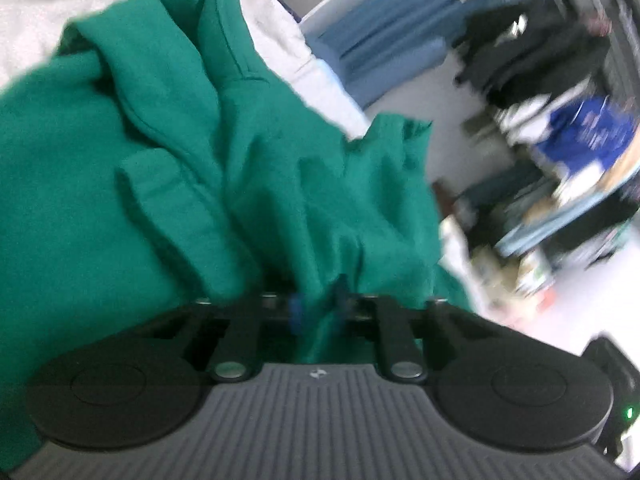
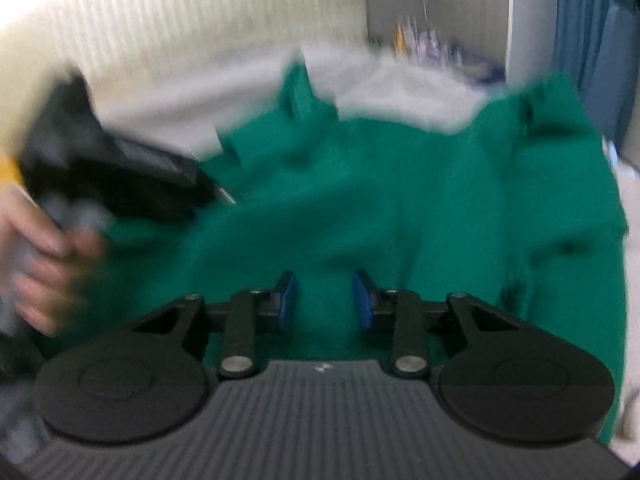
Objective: Fold large clothes
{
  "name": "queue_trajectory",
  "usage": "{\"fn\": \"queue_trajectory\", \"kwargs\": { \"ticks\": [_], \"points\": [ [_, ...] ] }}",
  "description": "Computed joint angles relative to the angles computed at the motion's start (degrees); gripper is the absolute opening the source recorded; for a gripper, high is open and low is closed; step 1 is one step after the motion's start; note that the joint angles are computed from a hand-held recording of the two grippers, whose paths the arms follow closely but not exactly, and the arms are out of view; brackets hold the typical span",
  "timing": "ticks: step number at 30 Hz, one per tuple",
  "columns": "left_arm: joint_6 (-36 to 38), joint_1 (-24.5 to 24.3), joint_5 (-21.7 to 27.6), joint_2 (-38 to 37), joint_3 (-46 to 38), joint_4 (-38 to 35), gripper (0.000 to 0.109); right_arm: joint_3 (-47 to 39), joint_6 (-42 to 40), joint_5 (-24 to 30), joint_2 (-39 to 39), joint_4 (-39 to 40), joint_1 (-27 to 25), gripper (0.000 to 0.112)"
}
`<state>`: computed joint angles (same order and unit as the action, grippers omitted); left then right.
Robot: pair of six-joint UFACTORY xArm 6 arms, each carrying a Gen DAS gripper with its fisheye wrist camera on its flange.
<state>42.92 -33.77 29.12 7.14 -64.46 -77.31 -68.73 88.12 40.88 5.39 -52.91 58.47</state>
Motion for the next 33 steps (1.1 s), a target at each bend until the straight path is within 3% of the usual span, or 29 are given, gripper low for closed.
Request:
{"fn": "queue_trajectory", "kwargs": {
  "ticks": [2,4,6,9,11,13,14,18,20,22,23,25,28,29,30,31,33],
  "points": [
    [-6.5,-2.4,-6.9,-1.3,2.1,12.0,0.009,-0.7,-5.4,1.3,1.5,7.1,-0.1,0.033],
    [-14.4,-3.2,-8.4,-1.3,2.9,22.4,0.009,-0.9,-5.5,1.6,1.6,7.6,0.2,0.033],
    [-18.6,-3.5,-8.3,-1.0,2.9,25.8,0.009,-0.4,-3.9,0.4,0.2,6.8,0.2,0.035],
    [-17.2,-3.6,-9.6,-1.8,3.2,24.3,0.01,3.0,4.4,-5.2,-4.4,0.7,-1.1,0.035],
    [-16.3,-3.2,-10.8,-2.9,3.3,23.4,0.025,3.2,7.8,-4.9,-6.5,-3.2,-1.6,0.035],
    [-16.5,-2.7,-12.6,-3.0,1.9,23.5,0.07,3.4,10.1,-4.5,-8.3,-6.0,-3.2,0.036],
    [-13.9,-2.2,-13.4,-2.5,0.5,21.0,0.073,3.2,10.4,-4.5,-8.7,-6.9,-4.6,0.038],
    [-16.1,0.3,-14.8,5.7,-10.5,25.2,0.073,-0.6,7.0,-1.6,-5.9,-8.2,-11.1,0.065],
    [-24.1,1.9,-13.8,12.0,-18.1,34.4,0.073,-1.7,8.5,-4.3,-3.8,-9.3,-15.9,0.077],
    [-30.8,3.1,-12.2,18.8,-26.3,40.8,0.073,-2.9,12.0,-7.6,-0.9,-10.5,-20.1,0.077],
    [-32.1,3.7,-9.9,22.7,-31.3,40.4,0.073,-3.8,13.2,-9.4,0.9,-10.8,-22.3,0.077],
    [-37.7,4.6,-6.0,29.2,-40.1,44.0,0.073,-5.5,14.8,-10.2,3.9,-12.0,-24.2,0.077],
    [-40.0,4.7,-3.8,36.4,-49.7,46.7,0.072,-8.4,13.1,-11.9,8.2,-10.5,-25.8,0.077],
    [-44.3,4.8,-1.2,39.7,-54.8,51.6,0.072,-10.0,9.3,-11.0,9.7,-7.7,-25.7,0.076],
    [-47.7,4.9,1.4,42.8,-59.7,55.4,0.061,-12.2,3.9,-9.1,11.8,-3.6,-25.5,0.073],
    [-50.4,4.9,4.3,46.0,-65.3,58.4,0.035,-14.1,0.2,-7.1,13.4,-1.4,-25.1,0.065],
    [-53.1,5.2,8.8,50.8,-74.2,61.4,0.017,-15.6,-2.2,-6.0,14.4,-0.8,-25.0,0.03]
  ]
}}
